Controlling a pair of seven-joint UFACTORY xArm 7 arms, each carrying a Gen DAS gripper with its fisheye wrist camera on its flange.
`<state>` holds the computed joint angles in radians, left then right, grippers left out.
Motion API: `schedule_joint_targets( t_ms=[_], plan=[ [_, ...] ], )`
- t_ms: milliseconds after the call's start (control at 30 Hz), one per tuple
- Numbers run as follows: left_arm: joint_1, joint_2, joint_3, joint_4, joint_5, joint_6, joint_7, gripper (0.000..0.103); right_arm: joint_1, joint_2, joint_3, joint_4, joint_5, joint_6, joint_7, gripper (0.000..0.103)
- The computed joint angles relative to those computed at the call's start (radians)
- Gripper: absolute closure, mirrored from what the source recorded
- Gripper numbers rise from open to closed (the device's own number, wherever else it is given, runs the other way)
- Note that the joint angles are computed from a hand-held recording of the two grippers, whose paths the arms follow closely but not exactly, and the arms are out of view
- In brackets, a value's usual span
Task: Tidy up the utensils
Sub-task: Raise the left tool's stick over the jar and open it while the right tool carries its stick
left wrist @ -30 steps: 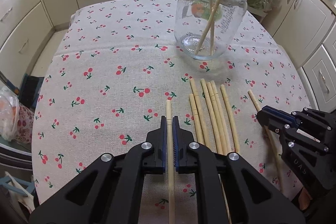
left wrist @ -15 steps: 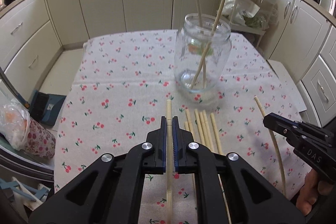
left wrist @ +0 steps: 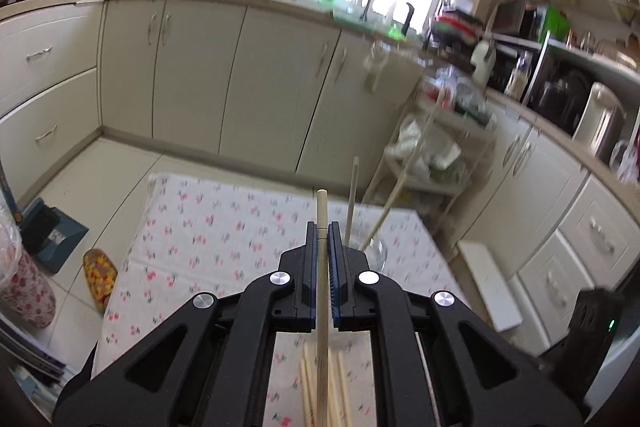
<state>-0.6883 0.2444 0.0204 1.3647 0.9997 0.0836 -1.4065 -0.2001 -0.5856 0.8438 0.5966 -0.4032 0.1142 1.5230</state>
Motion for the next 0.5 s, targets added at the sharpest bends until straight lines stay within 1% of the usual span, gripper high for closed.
schedule_joint_targets(
  t_ms=[33, 133, 167, 200, 233, 300, 367, 500],
  plan=[
    [-0.006, 0.005, 0.015, 0.015, 0.019, -0.016, -0.028, 0.098, -0.007, -0.006, 0.005, 0.000, -0.002, -0.003, 0.005, 0.097],
    [-0.044, 0.043, 0.092, 0.103, 0.112, -0.067, -0.164, 0.098, -0.043, -0.023, 0.024, 0.003, -0.006, -0.024, 0.014, 0.097],
    [-0.052, 0.056, 0.107, 0.128, 0.124, -0.073, -0.188, 0.098, -0.054, -0.030, 0.032, 0.003, -0.004, -0.030, 0.017, 0.097],
    [-0.070, 0.078, 0.137, 0.170, 0.152, -0.082, -0.234, 0.098, -0.070, -0.037, 0.042, 0.004, -0.001, -0.038, 0.021, 0.097],
    [-0.075, 0.090, 0.148, 0.192, 0.159, -0.085, -0.250, 0.098, -0.080, -0.044, 0.048, 0.003, 0.004, -0.045, 0.022, 0.097],
    [-0.107, 0.136, 0.197, 0.274, 0.198, -0.082, -0.323, 0.098, -0.119, -0.064, 0.074, 0.007, 0.011, -0.058, 0.027, 0.097],
    [-0.129, 0.180, 0.233, 0.349, 0.233, -0.070, -0.386, 0.098, -0.155, -0.077, 0.095, 0.011, 0.020, -0.075, 0.022, 0.097],
    [-0.146, 0.258, 0.265, 0.476, 0.291, -0.027, -0.476, 0.098, -0.224, -0.094, 0.132, 0.018, 0.046, -0.109, 0.003, 0.097]
  ],
)
